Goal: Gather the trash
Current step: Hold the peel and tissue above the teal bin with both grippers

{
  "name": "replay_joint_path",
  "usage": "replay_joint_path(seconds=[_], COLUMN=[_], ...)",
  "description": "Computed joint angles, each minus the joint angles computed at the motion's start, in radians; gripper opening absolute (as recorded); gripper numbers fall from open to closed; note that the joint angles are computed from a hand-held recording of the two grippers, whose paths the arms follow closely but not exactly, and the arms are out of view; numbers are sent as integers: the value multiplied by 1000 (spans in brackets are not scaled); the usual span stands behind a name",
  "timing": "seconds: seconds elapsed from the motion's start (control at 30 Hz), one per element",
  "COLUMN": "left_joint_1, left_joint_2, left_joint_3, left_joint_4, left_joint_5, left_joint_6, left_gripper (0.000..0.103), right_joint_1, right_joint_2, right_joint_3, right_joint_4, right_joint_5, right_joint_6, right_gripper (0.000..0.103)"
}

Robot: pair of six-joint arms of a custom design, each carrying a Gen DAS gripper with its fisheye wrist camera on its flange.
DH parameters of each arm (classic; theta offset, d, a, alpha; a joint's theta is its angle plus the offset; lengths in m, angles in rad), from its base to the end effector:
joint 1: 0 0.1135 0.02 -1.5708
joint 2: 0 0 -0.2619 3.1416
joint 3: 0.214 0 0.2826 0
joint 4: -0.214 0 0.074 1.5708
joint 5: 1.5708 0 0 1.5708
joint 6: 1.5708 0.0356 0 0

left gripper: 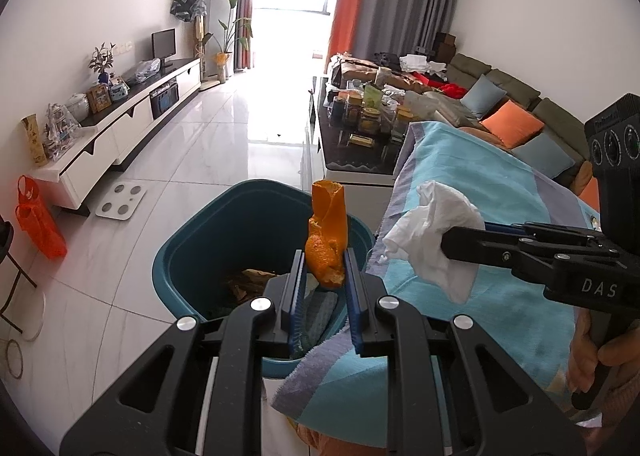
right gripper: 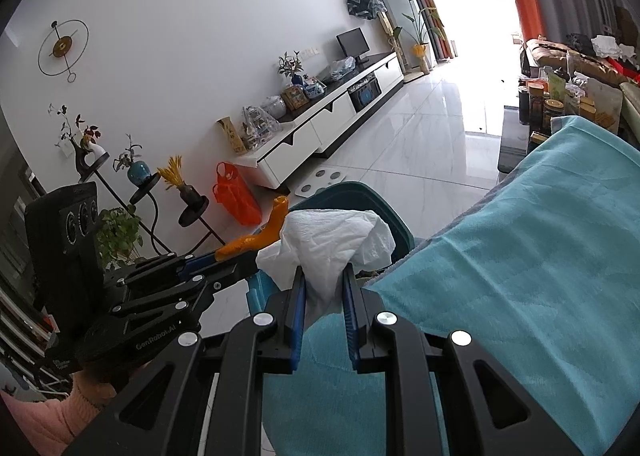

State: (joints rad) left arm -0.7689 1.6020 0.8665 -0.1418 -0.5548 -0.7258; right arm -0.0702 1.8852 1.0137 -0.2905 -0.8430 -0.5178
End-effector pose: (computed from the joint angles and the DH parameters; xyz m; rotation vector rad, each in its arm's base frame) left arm 0.2573 -0.2228 0.1543 -0.1848 2.2771 -0.0835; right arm 0.3645 0.0010 0.1002 -0.7438 2.2712 0.8782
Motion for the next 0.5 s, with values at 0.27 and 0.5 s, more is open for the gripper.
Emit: replay_joint_path(seconds=[0.27,0.5], left_joint_1=[19,46], left_joint_2=[25,56], left_joint_3=[10,19], left_joint_4=[-1,15], left_joint_5=[5,22], left_joint_6=[-10,-4], left_gripper=[19,19], right_joint_1=[30,53], right_joint_2=[16,24], right_joint_3=[18,26], right_joint_4=[13,24], right_joint_5=[27,48], right_joint_6=[13,29], right_gripper=[17,17])
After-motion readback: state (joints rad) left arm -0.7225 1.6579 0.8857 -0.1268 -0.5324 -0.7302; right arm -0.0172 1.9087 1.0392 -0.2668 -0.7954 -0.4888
